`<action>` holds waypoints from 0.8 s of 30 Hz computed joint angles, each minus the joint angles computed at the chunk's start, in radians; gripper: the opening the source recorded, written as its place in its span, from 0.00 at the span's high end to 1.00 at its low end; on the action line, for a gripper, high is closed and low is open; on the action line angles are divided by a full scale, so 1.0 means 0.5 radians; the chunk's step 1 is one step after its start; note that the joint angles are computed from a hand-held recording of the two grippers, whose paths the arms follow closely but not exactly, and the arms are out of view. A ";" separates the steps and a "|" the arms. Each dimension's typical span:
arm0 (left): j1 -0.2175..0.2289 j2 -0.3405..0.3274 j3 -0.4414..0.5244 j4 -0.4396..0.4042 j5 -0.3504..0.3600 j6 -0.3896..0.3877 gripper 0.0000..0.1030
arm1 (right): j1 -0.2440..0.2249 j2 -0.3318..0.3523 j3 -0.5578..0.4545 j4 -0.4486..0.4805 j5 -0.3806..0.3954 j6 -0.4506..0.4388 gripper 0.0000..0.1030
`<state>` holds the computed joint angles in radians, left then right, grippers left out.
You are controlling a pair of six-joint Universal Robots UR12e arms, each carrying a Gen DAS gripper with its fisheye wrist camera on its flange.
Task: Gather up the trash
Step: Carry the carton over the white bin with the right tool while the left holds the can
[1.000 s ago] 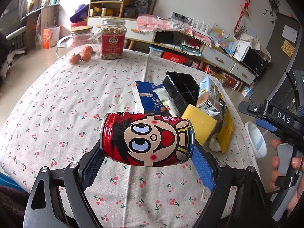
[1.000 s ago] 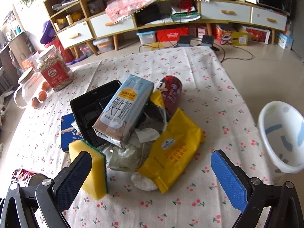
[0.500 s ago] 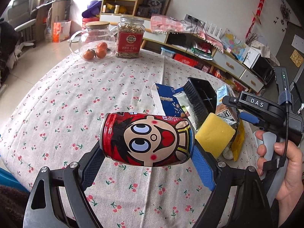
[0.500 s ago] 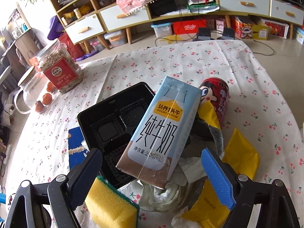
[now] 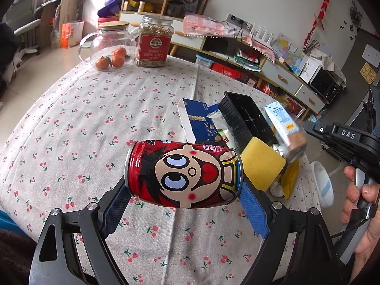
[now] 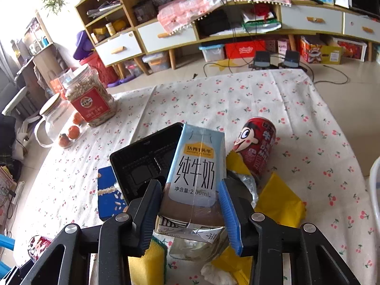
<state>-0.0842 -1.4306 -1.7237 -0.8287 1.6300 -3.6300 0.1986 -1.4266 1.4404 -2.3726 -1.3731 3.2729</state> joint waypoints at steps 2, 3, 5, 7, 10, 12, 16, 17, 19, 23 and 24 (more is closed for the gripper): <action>-0.013 -0.013 0.016 0.007 -0.017 0.010 0.14 | -0.032 -0.031 0.019 -0.003 0.051 0.006 0.96; -0.021 -0.023 0.026 0.011 -0.023 0.017 0.14 | -0.049 -0.048 0.033 -0.015 0.076 0.009 0.96; -0.034 -0.037 0.040 0.011 -0.036 0.017 0.14 | -0.075 -0.075 0.051 -0.015 0.100 -0.026 0.96; -0.041 -0.048 0.051 0.003 -0.051 -0.005 0.14 | -0.106 -0.095 0.066 0.029 0.168 -0.061 0.96; -0.051 -0.061 0.067 -0.001 -0.060 -0.022 0.14 | -0.142 -0.118 0.095 0.089 0.212 -0.050 0.86; -0.061 -0.068 0.074 -0.002 -0.039 -0.020 0.14 | -0.155 -0.133 0.120 0.089 0.212 -0.047 0.45; -0.046 -0.061 0.063 -0.029 -0.033 -0.040 0.14 | -0.128 -0.125 0.114 0.139 0.187 -0.161 0.40; -0.040 -0.055 0.056 -0.038 -0.034 -0.047 0.14 | -0.104 -0.113 0.106 0.145 0.117 -0.201 0.40; -0.024 -0.041 0.040 -0.052 -0.040 -0.059 0.14 | -0.065 -0.076 0.083 0.138 -0.019 -0.249 0.40; -0.007 -0.023 0.022 -0.065 -0.036 -0.064 0.14 | -0.046 -0.001 0.026 0.203 -0.094 -0.266 0.40; -0.004 -0.021 0.019 -0.067 -0.036 -0.062 0.14 | -0.047 0.016 0.011 0.230 -0.094 -0.258 0.40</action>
